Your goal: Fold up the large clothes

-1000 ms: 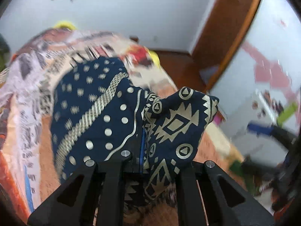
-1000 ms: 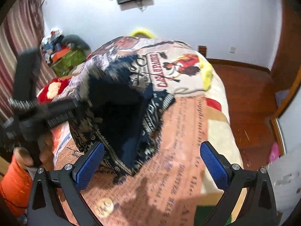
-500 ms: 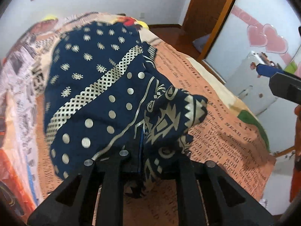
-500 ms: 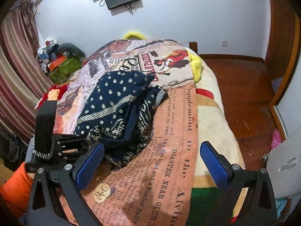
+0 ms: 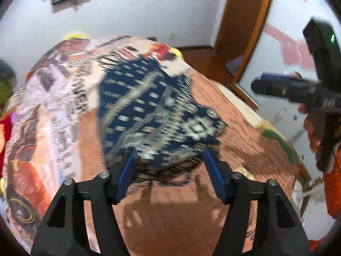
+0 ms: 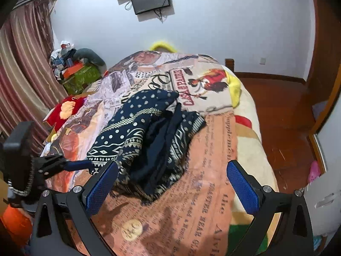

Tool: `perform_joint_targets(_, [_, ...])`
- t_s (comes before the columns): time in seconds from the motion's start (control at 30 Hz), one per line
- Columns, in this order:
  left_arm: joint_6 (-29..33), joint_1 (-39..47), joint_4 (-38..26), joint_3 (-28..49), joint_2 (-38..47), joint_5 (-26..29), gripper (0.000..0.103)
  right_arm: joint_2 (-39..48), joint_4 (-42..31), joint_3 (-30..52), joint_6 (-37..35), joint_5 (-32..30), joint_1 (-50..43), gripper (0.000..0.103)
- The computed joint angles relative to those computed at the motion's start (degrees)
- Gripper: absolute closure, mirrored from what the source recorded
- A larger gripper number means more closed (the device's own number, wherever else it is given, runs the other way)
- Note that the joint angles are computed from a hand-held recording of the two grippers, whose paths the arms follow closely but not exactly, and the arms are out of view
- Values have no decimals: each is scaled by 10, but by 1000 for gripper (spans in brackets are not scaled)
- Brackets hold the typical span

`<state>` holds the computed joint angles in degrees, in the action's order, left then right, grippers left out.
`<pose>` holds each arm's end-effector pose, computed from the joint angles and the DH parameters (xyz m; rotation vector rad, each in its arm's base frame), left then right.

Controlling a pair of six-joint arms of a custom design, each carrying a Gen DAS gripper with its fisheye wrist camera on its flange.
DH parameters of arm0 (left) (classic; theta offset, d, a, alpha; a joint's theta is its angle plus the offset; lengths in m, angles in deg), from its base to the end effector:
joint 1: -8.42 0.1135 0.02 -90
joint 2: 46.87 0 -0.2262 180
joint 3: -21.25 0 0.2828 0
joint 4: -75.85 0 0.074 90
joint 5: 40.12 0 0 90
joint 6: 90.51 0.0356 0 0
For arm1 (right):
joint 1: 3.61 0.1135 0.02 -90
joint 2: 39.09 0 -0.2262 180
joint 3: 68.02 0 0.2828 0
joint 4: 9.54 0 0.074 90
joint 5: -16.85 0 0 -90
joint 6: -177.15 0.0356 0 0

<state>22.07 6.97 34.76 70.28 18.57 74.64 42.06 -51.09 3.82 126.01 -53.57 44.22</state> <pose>0.2539 -0.0213 0.1497 0.6718 2.3938 -0.4028 0.2318 0.2382 0.2078 -0.0410 2.4093 0.2851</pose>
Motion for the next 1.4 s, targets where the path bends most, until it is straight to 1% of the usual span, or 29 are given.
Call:
perform_joint_targets(0.07, [-7, 33, 3, 14, 1, 10, 36, 39, 18, 29, -10, -18, -7, 1])
perform_joint_targets(0.17, [-20, 66, 40, 57, 61, -8, 34, 103, 40, 74, -20, -50, -18, 1])
perform_joint_targets(0.23, [-31, 79, 67, 92, 121, -27, 34, 157, 51, 113, -22, -79, -27, 1])
perform_joint_targets(0.3, [-41, 89, 78, 137, 192, -36, 34, 215, 55, 157, -18, -109, -36, 1])
perform_joint_targets(0.4, [-59, 104, 63, 216, 296, -26, 34, 288, 51, 214, -16, -143, -46, 1])
perform_joint_targets(0.47, [-72, 106, 39, 267, 363, -9, 34, 319, 58, 231, -13, -172, -53, 2])
perform_joint_targets(0.5, [-76, 104, 27, 287, 390, -2, 34, 333, 63, 236, -10, -190, -57, 4])
perform_joint_targets(0.53, [-80, 103, 16, 302, 413, 8, 33, 346, 65, 240, -7, -204, -61, 9])
perform_joint_targets(0.57, [-85, 104, 19, 305, 424, 22, 33, 355, 65, 244, -5, -213, -64, 13])
perform_joint_targets(0.63, [-94, 106, 33, 295, 426, 38, 27, 363, 72, 243, -6, -225, -68, 27])
perform_joint_targets(0.67, [-95, 107, 33, 293, 427, 45, 27, 364, 77, 239, -6, -231, -71, 30])
perform_joint_targets(0.7, [-95, 107, 30, 297, 432, 52, 26, 363, 85, 231, -3, -238, -74, 37])
perform_joint_targets(0.73, [-98, 108, 20, 304, 440, 60, 25, 362, 92, 224, 2, -242, -77, 46])
perform_joint_targets(0.77, [-99, 110, 3, 316, 453, 72, 25, 362, 95, 220, 5, -246, -80, 50])
perform_joint_targets(0.83, [-100, 113, -21, 332, 468, 88, 25, 361, 102, 212, 8, -259, -84, 63])
perform_joint_targets(0.87, [-101, 115, -24, 332, 467, 90, 25, 359, 106, 207, 7, -258, -84, 66])
perform_joint_targets(0.93, [-101, 113, -23, 323, 458, 86, 25, 351, 114, 199, 2, -248, -79, 76])
perform_joint_targets(1.03, [-95, 101, -12, 300, 431, 63, 25, 325, 121, 180, -4, -216, -67, 88])
perform_joint_targets(1.17, [-73, 78, -3, 270, 394, 36, 25, 279, 118, 150, -16, -178, -53, 91])
perform_joint_targets(1.23, [-65, 68, -7, 262, 385, 34, 25, 251, 115, 125, -21, -172, -51, 91])
perform_joint_targets(1.3, [-56, 59, -19, 261, 387, 46, 25, 224, 111, 97, -23, -167, -52, 92])
perform_joint_targets(1.4, [-59, 39, 1, 239, 380, 36, 25, 193, 117, 49, -10, -170, -57, 92])
